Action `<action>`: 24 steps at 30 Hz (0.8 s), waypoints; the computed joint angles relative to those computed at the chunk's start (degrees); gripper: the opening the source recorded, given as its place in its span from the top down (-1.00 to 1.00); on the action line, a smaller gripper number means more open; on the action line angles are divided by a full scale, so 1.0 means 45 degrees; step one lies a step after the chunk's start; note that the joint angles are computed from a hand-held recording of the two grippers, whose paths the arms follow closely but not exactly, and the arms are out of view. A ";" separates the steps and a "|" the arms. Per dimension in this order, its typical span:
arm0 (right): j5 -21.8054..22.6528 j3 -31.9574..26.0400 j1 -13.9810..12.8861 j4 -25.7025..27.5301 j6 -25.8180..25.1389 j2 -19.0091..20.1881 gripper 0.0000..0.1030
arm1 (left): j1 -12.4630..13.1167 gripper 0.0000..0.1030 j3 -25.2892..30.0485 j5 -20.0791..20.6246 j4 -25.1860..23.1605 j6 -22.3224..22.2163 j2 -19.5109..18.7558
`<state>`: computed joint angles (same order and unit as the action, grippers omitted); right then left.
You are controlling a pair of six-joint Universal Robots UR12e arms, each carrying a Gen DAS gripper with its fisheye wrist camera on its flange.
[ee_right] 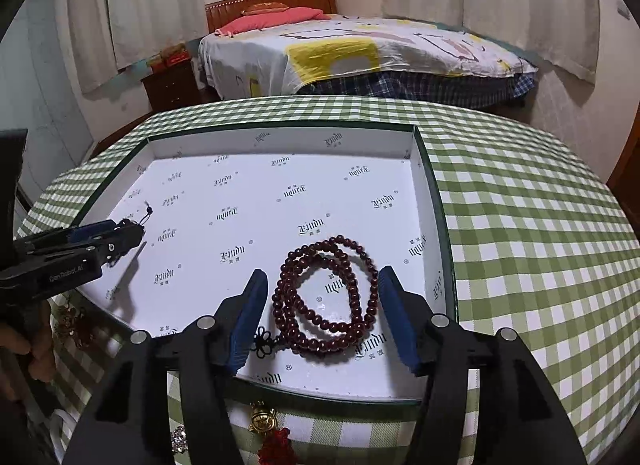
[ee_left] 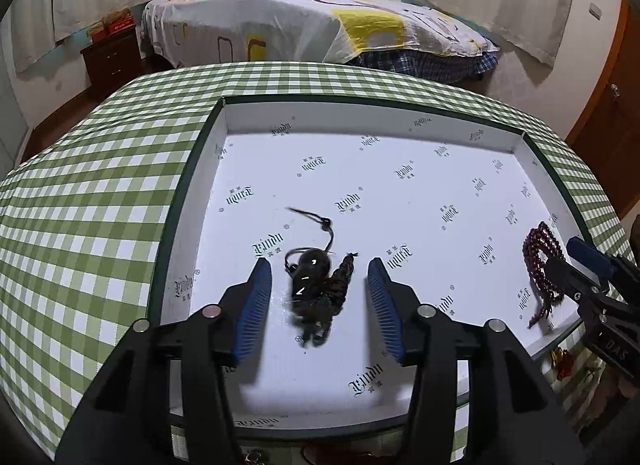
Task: Organize jewelry
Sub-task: 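Lower the pendant and bracelet into the green box and open both tools, then withdraw both tools from the box and move the right tool to the pearl brooch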
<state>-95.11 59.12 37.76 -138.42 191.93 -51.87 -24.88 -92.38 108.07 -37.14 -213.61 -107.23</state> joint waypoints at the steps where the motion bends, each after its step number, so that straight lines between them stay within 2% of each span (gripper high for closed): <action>1: -0.0006 0.0010 0.0002 -0.0001 -0.0034 -0.0008 -0.10 | -0.0020 -0.02 0.0027 0.0001 0.0006 -0.0003 -0.0023; 6: -0.0204 0.0148 0.0035 -0.0360 0.0008 -0.0134 -0.10 | -0.0160 -0.27 -0.0008 0.0226 0.0174 -0.0058 0.0054; 12: -0.0482 0.0675 0.0169 -0.1049 0.0092 -0.0574 -0.10 | -0.0344 -0.28 -0.0366 0.0466 0.0569 -0.0262 0.0524; 17: -0.0603 0.1416 0.0344 -0.1574 0.0177 -0.1117 -0.10 | -0.0713 -0.28 -0.0868 0.1203 0.0623 -0.0567 0.1105; 24: -0.0677 0.2447 0.0721 -0.2080 0.0211 -0.1805 -0.10 | -0.1200 -0.28 -0.1779 0.1577 -0.0209 -0.1843 0.2204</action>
